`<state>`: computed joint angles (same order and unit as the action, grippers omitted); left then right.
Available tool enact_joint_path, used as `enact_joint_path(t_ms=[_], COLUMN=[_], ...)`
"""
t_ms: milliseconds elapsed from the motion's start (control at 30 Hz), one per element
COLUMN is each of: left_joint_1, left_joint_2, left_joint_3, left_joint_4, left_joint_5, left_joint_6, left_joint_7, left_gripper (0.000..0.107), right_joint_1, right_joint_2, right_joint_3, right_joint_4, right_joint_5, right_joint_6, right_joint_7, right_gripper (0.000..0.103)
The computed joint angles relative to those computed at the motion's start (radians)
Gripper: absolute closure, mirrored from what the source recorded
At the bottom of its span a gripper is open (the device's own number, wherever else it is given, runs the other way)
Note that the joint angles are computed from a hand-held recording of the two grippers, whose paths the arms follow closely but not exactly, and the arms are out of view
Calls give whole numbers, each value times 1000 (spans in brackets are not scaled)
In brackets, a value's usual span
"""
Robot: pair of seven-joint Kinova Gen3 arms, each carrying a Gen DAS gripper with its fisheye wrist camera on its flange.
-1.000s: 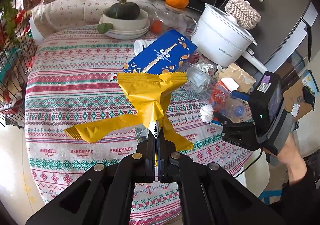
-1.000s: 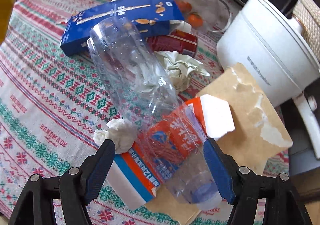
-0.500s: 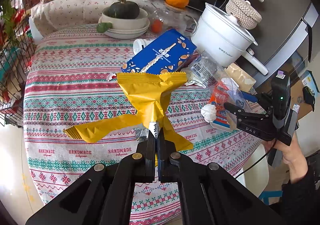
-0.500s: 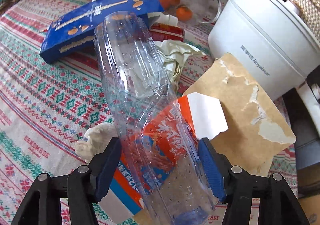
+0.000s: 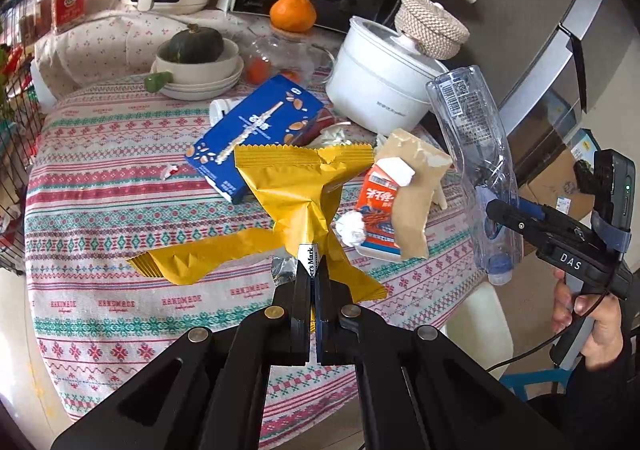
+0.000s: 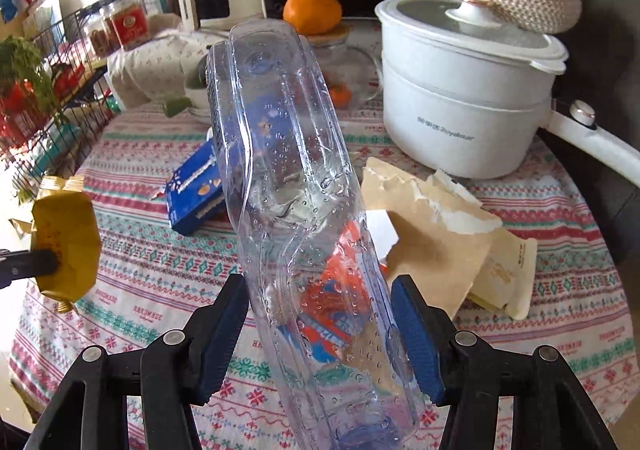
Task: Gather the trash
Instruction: 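Carry both items over the white bin and open both grippers to drop them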
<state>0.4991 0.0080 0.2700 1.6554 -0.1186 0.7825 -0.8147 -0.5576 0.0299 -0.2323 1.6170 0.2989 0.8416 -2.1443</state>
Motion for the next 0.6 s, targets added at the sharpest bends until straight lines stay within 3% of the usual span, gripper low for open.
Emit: enact_joint_path(t_ms=[267, 433, 600], left_joint_1=[122, 231, 345], left_joint_2=[101, 181, 293], left_joint_3=[42, 39, 34], left_joint_4=[-97, -161, -261], left_joint_5=[-39, -68, -74], left_joint_6=[-10, -31, -38], left_joint_7=[-1, -2, -59], left_gripper=[107, 107, 107], right_joint_1=[59, 140, 224], right_joint_2=[-200, -344, -469], right_joint_3=[-44, -69, -45], right_joint_4=[124, 236, 326], right_joint_5=[-26, -84, -166], right_joint_6=[106, 162, 214], right_joint_7=[-141, -170, -174], right_gripper=[40, 40, 40])
